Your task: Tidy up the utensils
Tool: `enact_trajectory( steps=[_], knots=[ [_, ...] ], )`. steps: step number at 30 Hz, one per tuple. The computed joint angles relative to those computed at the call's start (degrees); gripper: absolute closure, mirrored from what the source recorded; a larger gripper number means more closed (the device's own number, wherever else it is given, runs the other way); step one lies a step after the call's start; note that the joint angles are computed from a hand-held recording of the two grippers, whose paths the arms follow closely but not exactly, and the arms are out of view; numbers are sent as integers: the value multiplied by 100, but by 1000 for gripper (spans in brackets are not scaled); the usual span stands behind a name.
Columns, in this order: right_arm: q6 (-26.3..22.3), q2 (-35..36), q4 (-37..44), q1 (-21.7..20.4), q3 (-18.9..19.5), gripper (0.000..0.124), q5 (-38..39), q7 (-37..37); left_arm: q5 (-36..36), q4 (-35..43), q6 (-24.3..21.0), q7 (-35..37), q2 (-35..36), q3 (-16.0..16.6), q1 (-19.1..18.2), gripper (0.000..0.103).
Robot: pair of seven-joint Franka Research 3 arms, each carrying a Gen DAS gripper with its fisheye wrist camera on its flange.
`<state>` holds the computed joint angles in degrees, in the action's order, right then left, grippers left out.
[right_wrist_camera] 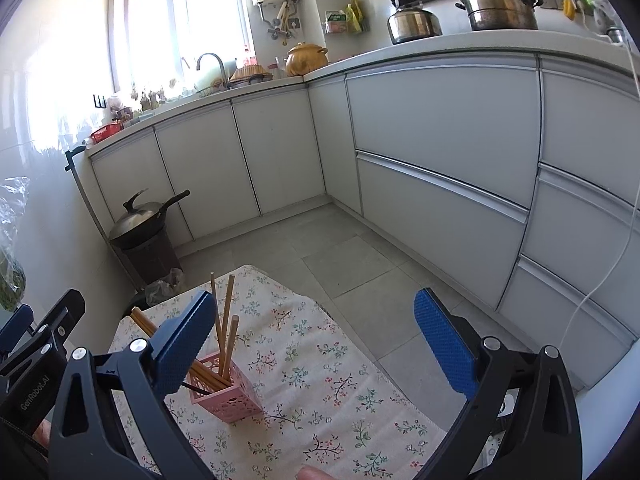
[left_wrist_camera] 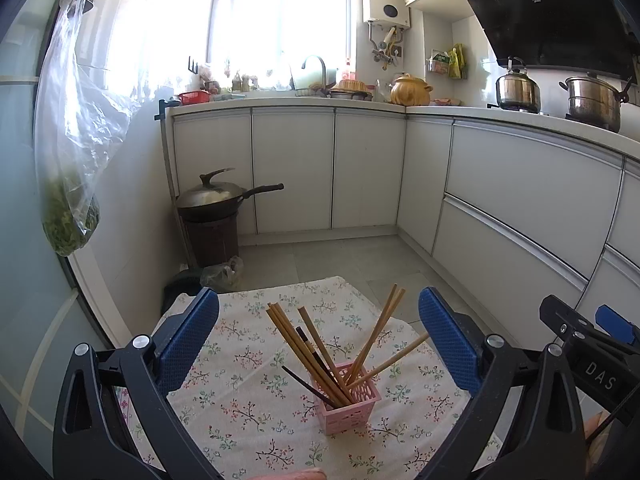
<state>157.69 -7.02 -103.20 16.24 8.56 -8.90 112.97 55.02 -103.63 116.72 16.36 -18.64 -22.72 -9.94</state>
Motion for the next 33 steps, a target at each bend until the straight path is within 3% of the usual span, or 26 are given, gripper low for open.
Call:
enact_trajectory(
  steps=[33],
  knots=[
    [-58,33,-8,46,-35,27,198,-182,-90,-145,76,1,-14,32,6,7]
  ],
)
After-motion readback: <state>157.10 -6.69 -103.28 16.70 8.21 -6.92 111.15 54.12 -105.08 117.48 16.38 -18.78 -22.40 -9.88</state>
